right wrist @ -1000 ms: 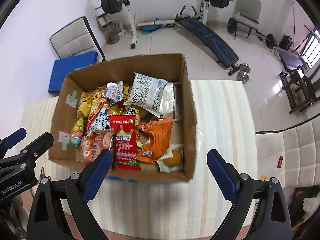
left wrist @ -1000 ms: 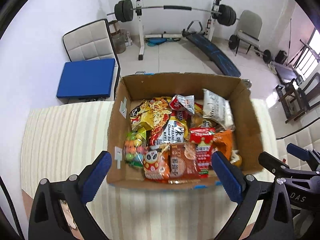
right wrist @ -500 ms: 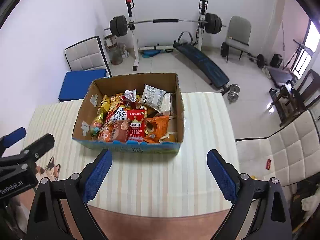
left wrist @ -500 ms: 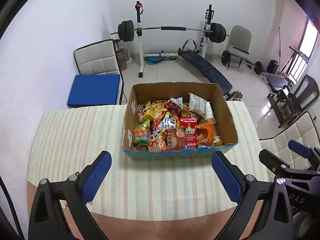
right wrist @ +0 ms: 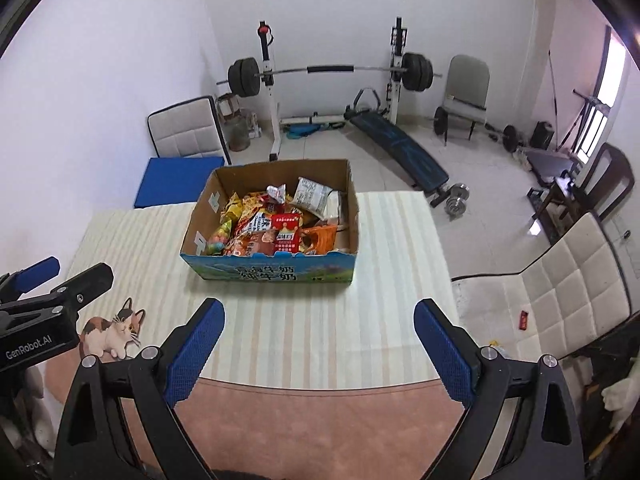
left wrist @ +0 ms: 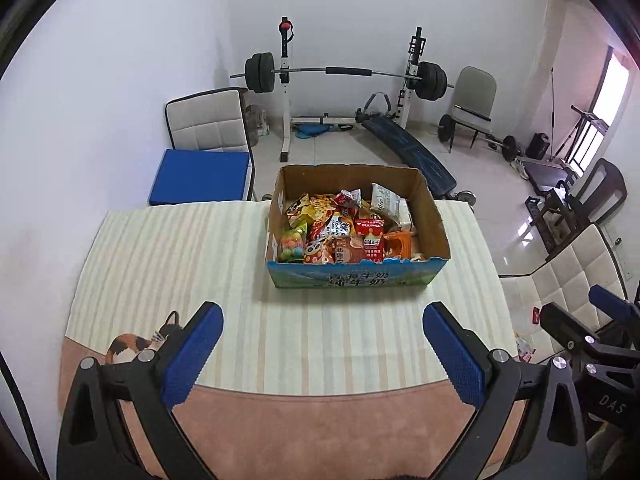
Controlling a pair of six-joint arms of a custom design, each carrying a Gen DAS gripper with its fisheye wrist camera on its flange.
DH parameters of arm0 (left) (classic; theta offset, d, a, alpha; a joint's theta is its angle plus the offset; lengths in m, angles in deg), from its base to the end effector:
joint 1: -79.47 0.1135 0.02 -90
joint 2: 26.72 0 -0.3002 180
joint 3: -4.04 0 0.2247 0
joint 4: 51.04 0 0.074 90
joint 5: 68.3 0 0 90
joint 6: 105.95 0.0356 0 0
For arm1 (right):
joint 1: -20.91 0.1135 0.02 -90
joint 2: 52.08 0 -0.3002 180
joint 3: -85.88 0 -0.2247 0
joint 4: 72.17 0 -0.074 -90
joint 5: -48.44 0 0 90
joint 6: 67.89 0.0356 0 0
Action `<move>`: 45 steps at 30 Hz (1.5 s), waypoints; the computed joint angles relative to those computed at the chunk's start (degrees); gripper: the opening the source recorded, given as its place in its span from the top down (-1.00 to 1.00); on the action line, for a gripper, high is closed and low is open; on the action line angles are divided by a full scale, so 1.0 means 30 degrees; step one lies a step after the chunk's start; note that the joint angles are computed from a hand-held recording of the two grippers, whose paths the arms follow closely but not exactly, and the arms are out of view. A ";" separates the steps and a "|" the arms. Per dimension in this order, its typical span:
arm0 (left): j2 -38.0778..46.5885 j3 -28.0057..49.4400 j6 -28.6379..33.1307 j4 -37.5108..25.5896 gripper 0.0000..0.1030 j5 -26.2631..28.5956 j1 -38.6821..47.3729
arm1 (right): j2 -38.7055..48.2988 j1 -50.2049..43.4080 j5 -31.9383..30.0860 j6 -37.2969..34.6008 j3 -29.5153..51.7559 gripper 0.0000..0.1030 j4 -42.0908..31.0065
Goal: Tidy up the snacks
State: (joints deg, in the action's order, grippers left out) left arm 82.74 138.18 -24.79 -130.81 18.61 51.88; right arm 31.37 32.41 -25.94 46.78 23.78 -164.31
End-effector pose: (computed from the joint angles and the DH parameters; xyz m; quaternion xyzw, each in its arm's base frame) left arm 0.3438 -0.1775 0.4005 0.1474 0.9422 -0.0693 0.2929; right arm 0.2262 0.0362 0.4473 0.1467 0.9410 -0.0385 0.3026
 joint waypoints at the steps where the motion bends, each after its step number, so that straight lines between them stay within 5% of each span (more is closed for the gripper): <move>1: -0.0235 -0.0162 -0.0038 -0.0023 -0.99 0.0008 -0.0007 | -0.0101 0.0288 0.0212 0.0182 0.0318 -0.90 -0.0378; 9: -0.1275 -0.0818 -0.0361 -0.0149 -0.99 0.0237 -0.0293 | -0.0456 0.0823 0.0670 0.0456 0.1653 -0.98 -0.1824; 30: 0.1279 0.0010 -0.0365 0.2472 -0.99 -0.1414 -0.0338 | 0.2175 -0.1717 0.0607 -0.1620 0.0260 -0.99 0.3079; 45: 0.2372 0.1380 -0.0070 0.2292 -0.99 -0.1285 0.0221 | 0.3762 -0.1349 0.1261 -0.1701 0.1974 -0.99 0.3340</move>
State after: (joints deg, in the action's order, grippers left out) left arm 89.86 142.32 -25.00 -123.94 14.75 52.54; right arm 42.65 28.36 -22.16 41.68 29.70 -154.29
